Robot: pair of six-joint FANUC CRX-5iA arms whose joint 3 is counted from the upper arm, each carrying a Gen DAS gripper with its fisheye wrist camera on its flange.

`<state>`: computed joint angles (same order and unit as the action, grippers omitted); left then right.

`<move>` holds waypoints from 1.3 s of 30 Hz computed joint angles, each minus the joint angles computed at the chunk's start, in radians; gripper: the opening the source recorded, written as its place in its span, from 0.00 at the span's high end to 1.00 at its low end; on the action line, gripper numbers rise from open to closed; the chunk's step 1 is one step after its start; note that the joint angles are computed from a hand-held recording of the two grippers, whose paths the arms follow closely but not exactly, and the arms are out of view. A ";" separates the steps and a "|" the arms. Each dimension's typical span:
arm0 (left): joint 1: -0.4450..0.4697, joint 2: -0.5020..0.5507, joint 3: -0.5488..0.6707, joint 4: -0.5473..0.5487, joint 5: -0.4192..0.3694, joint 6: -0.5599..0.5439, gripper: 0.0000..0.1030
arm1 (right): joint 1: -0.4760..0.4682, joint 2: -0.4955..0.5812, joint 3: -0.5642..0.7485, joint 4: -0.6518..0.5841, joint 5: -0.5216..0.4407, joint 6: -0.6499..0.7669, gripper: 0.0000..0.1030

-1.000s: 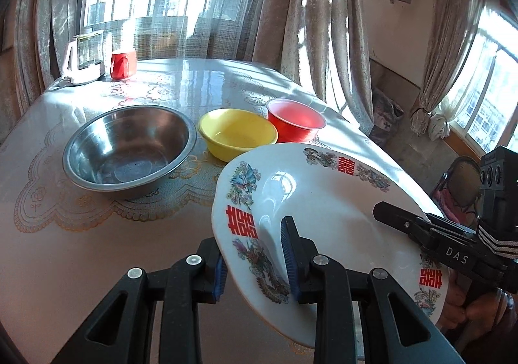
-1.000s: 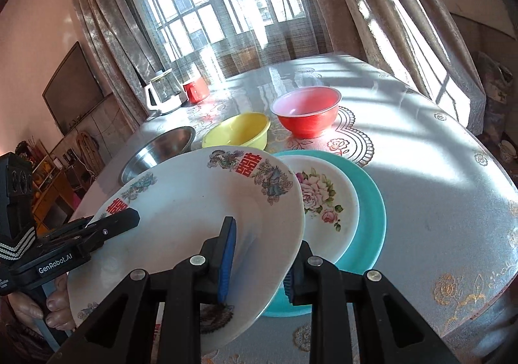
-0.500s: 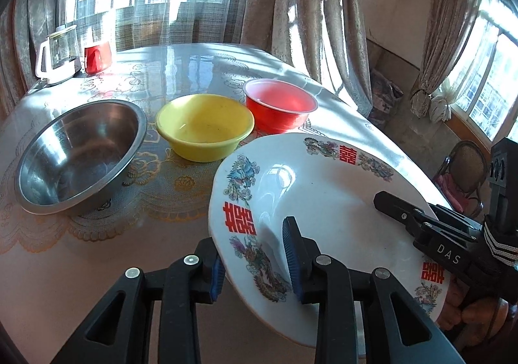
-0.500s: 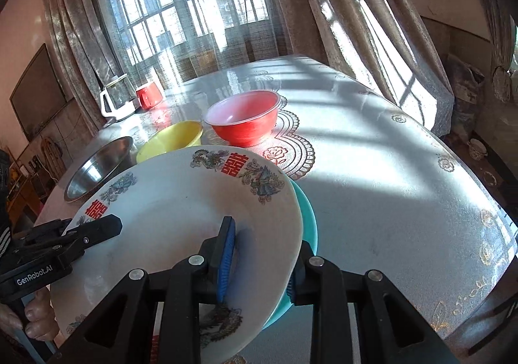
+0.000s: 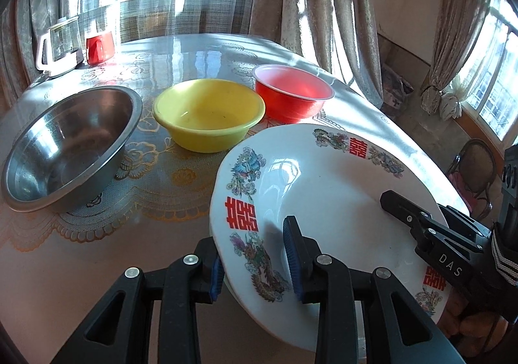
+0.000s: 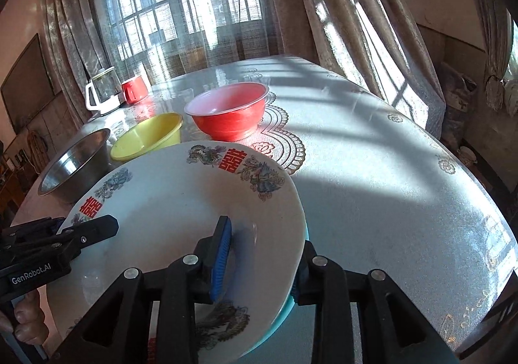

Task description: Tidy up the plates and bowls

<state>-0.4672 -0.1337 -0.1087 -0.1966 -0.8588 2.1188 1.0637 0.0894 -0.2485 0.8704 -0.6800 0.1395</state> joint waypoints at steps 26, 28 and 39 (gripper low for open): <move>-0.093 -0.065 0.005 -0.126 -0.075 0.129 0.65 | 0.064 -0.079 -0.060 0.053 -0.080 -0.074 0.73; -0.089 -0.066 0.001 -0.120 -0.070 0.127 0.65 | 0.062 -0.078 -0.060 0.051 -0.077 -0.079 0.73; -0.114 -0.037 0.030 -0.164 -0.097 0.165 0.63 | 0.067 -0.059 -0.049 0.059 -0.104 -0.113 0.73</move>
